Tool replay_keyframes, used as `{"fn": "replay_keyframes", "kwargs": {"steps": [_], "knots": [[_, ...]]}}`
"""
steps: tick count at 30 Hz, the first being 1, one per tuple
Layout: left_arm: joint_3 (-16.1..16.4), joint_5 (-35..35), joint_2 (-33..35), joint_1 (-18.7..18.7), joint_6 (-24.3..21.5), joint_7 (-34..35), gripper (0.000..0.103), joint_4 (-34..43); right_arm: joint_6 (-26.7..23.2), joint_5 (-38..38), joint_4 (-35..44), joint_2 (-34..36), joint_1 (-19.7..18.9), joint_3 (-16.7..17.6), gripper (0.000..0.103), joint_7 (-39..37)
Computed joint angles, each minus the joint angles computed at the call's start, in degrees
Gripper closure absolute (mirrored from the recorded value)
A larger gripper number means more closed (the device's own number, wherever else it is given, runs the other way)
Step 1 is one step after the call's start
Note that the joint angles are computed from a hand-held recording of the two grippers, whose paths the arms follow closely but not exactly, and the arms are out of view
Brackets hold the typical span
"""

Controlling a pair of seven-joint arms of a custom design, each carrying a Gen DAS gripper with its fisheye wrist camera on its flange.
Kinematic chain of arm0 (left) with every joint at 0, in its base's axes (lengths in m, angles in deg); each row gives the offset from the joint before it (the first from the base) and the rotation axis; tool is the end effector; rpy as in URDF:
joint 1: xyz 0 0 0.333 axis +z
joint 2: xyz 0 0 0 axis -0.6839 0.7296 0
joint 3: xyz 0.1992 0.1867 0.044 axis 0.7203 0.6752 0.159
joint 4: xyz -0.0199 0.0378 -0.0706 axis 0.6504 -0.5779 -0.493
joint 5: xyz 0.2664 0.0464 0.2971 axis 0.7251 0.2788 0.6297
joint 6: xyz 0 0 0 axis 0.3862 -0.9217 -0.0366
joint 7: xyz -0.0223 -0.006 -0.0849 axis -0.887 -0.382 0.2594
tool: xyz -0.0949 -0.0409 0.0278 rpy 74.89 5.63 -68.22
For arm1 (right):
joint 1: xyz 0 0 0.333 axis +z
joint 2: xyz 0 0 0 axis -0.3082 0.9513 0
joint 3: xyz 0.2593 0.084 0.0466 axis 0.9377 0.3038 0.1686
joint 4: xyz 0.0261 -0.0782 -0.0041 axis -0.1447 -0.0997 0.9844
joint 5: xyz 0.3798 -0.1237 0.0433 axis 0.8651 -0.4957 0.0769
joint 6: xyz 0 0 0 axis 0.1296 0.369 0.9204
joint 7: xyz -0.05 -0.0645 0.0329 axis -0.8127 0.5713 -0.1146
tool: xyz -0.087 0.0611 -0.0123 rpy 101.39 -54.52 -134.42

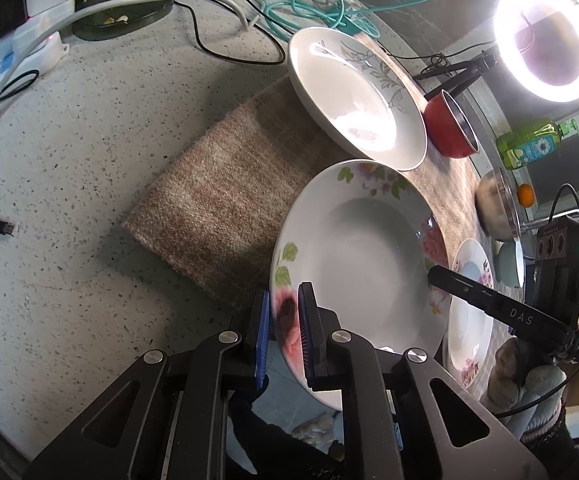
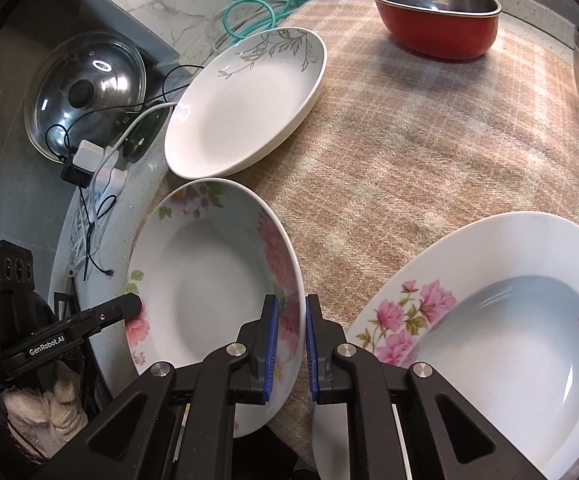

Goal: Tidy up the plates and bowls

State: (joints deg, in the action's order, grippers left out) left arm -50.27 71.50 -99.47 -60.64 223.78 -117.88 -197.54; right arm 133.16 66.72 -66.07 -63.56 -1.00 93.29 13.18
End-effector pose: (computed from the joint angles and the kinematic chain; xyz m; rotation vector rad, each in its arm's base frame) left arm 0.3069 -0.2710 0.2813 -2.8010 1.0133 -0.7897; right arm 0.5429 0.2504 0.2761 -2.5081 1.0571 0.4586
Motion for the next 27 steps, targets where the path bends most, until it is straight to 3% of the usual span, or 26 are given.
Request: {"fn": "replay_keyframes", "kwargs": {"steps": [15,27], "knots": [[0.09,0.61,-1.92,0.11,-2.04,2.32,0.091,1.53,-1.12,3.18,-0.17,-1.54,-1.39,-0.45,0.091,0.05],[0.96,5.48,6.01,2.41,0.62,7.31,0.091,9.76,-0.10,5.61,-2.71,-4.65,-4.04,-2.19,0.091,1.16]]}}
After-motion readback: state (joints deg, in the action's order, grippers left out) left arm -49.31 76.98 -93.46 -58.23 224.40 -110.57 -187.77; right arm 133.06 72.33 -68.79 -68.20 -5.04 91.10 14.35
